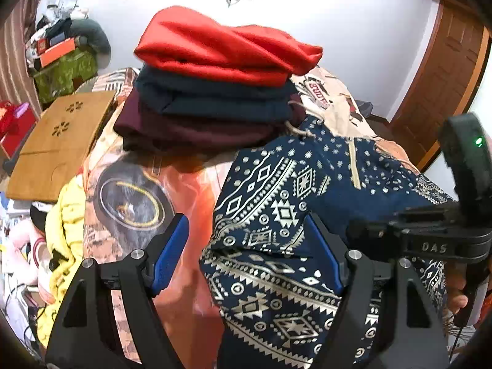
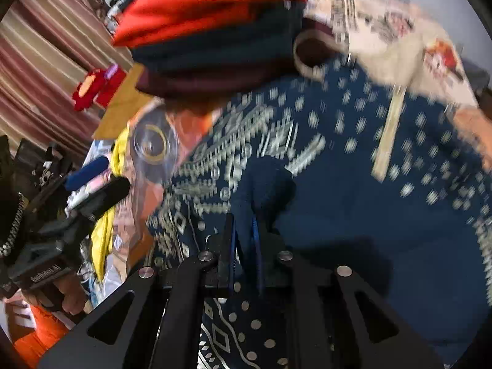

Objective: Fold large clothes

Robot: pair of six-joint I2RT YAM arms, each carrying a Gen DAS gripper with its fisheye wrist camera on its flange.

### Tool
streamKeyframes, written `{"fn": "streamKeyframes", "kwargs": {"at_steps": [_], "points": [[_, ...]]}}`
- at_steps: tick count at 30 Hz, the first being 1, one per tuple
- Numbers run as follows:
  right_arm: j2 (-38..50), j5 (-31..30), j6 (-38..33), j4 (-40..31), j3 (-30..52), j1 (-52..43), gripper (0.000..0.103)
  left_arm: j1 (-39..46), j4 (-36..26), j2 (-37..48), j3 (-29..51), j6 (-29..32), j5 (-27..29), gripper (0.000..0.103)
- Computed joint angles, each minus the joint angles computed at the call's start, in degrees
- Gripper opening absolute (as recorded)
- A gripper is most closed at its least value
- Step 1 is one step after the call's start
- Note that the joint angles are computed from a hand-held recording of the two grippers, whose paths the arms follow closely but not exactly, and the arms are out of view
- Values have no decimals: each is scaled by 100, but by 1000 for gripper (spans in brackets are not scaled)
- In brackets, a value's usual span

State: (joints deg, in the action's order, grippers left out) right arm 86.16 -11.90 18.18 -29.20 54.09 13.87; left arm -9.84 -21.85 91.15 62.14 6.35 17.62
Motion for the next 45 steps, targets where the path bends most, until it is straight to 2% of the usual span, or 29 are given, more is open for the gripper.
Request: {"fn": "streamKeyframes", "kwargs": {"at_steps": [5,9,12,14,19,23,27,29,33,38,41,43,45], "points": [[-103,-183,-100,-344,62,-154,14,-8,-195,117,70,-103,175,76],[-897,264,-305,-509,-52,-252,16,-200,-316,142,147,-203,295,76],[-1482,423,-555,-604,-99,-491,26,-363,-529,245,311,-278,499,76],[-1874,680,-685,-603,-160,-644,40,-482,-679,351,442,-367,637,76],[-2722,1592,-1313,-574,-354,-956,44,-862,-1044,685,880,-634,866,76],[-3285,1597,-1782,-615,-664,-1814,45,-1199,-1505,1168,1561,-881,1083,76],[-3528,1020,-2132,-726,-982,-3068,45,-1514,-2291,2135,2764,-1387,1260,76],[-3522,893,-2258,-691,-1199,-3647,45,-1693,-2712,2658,3408,-1549,1155,76],[-3480,579,-2604,-665,-1498,-4507,45,-2061,-3272,3365,4295,-1573,606,72],[-3369,173,-3008,-655,-1791,-5200,45,-2414,-3441,3777,4658,-1568,-256,58],[-3234,22,-3051,-553,-2010,-5307,45,-2593,-3282,3657,4518,-1404,-821,34],[-3174,-7,-2996,-457,-2162,-5254,45,-2671,-3085,3526,4366,-1180,-1030,11],[-3224,41,-2976,-430,-2222,-5228,45,-2683,-2815,3251,4124,-930,-1053,5]]}}
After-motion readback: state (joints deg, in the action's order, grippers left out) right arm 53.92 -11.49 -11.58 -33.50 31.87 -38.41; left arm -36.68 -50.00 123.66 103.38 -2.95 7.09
